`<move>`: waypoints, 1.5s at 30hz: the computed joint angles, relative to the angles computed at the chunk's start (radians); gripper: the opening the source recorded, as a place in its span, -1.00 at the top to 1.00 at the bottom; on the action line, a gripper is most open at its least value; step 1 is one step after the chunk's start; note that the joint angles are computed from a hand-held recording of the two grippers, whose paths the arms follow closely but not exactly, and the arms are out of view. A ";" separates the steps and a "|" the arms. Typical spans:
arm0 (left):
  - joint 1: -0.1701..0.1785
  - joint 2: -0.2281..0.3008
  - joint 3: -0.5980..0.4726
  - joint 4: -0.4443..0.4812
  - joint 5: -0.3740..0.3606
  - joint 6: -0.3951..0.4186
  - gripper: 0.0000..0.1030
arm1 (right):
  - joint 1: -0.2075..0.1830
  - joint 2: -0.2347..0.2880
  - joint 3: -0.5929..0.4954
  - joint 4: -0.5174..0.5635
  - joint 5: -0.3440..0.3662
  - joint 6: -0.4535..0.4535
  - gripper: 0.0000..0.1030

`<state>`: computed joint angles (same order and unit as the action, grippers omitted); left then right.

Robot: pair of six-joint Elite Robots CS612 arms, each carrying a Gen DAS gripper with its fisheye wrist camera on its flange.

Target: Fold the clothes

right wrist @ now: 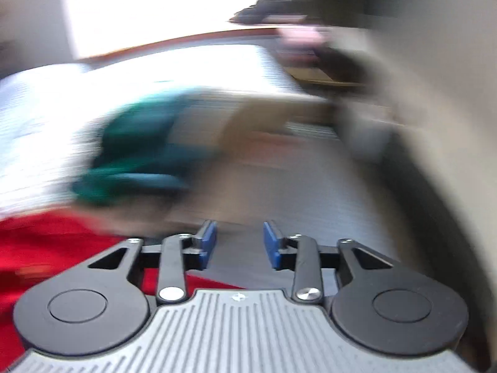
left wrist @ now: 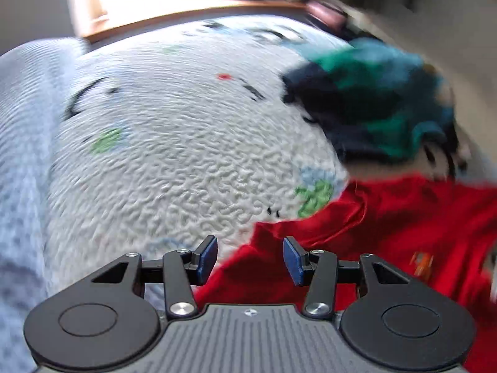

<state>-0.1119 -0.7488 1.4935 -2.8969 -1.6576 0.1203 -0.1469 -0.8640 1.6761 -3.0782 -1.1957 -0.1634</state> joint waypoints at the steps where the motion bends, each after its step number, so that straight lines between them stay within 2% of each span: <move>1: 0.008 0.012 -0.021 0.034 -0.022 0.027 0.04 | 0.022 0.031 -0.052 0.054 0.079 -0.033 0.40; 2: 0.015 0.023 -0.042 0.074 -0.047 0.045 0.06 | 0.047 0.065 -0.106 0.111 0.118 -0.072 0.46; 4: 0.028 0.040 -0.071 0.135 -0.106 0.056 0.11 | 0.095 0.134 -0.220 0.232 0.182 -0.156 0.46; 6: 0.038 0.053 -0.085 0.178 -0.158 0.067 0.12 | 0.136 0.192 -0.316 0.325 0.183 -0.235 0.44; 8: 0.040 0.061 -0.088 0.188 -0.161 0.076 0.12 | 0.168 0.236 -0.390 0.390 0.172 -0.300 0.40; 11: 0.044 0.074 -0.098 0.196 -0.160 0.080 0.04 | 0.198 0.261 -0.451 0.517 0.133 -0.399 0.34; 13: 0.050 0.083 -0.114 0.217 -0.197 0.056 -0.11 | 0.204 0.265 -0.474 0.618 0.129 -0.460 0.32; 14: 0.053 0.086 -0.120 0.226 -0.214 0.048 -0.29 | 0.206 0.260 -0.466 0.627 0.128 -0.488 0.25; 16: 0.048 0.089 -0.122 0.227 -0.215 0.065 -0.32 | 0.213 0.252 -0.448 0.594 0.091 -0.519 0.56; 17: 0.042 0.087 -0.115 0.214 -0.196 0.084 -0.25 | 0.216 0.251 -0.442 0.568 0.067 -0.506 0.76; 19: 0.036 0.083 -0.097 0.166 -0.160 0.104 0.06 | 0.217 0.250 -0.445 0.565 0.055 -0.469 0.83; 20: 0.037 0.083 -0.092 0.143 -0.158 0.080 0.35 | 0.219 0.247 -0.439 0.555 0.046 -0.464 0.85; 21: 0.043 0.085 -0.094 0.138 -0.175 0.052 0.84 | 0.221 0.243 -0.434 0.546 0.037 -0.458 0.85; 22: 0.047 0.086 -0.096 0.139 -0.196 0.037 0.86 | 0.222 0.239 -0.426 0.533 0.027 -0.456 0.86; 24: 0.042 0.081 -0.088 0.128 -0.179 0.044 0.86 | 0.227 0.231 -0.408 0.493 0.008 -0.461 0.86; 26: 0.025 0.073 -0.072 0.095 -0.114 0.091 0.87 | 0.230 0.231 -0.403 0.456 -0.005 -0.454 0.87; 29: 0.018 0.080 -0.074 0.025 -0.069 0.044 0.87 | 0.230 0.245 -0.419 0.404 -0.014 -0.408 0.87; 31: 0.019 0.090 -0.099 0.048 -0.068 0.018 0.87 | 0.227 0.256 -0.444 0.420 -0.017 -0.381 0.87; 34: 0.012 0.103 -0.118 0.058 -0.037 0.024 0.86 | 0.231 0.272 -0.470 0.432 -0.034 -0.390 0.87; 37: 0.010 0.111 -0.129 0.063 -0.027 0.005 0.86 | 0.233 0.288 -0.499 0.452 -0.035 -0.345 0.87; 38: 0.010 0.112 -0.128 0.064 -0.024 0.010 0.85 | 0.234 0.292 -0.504 0.464 -0.043 -0.354 0.87; 43: 0.002 0.113 -0.123 0.064 0.004 -0.006 0.84 | 0.246 0.292 -0.489 0.435 -0.087 -0.368 0.85; 45: 0.000 0.113 -0.124 0.067 0.013 -0.013 0.83 | 0.245 0.294 -0.501 0.461 -0.087 -0.347 0.82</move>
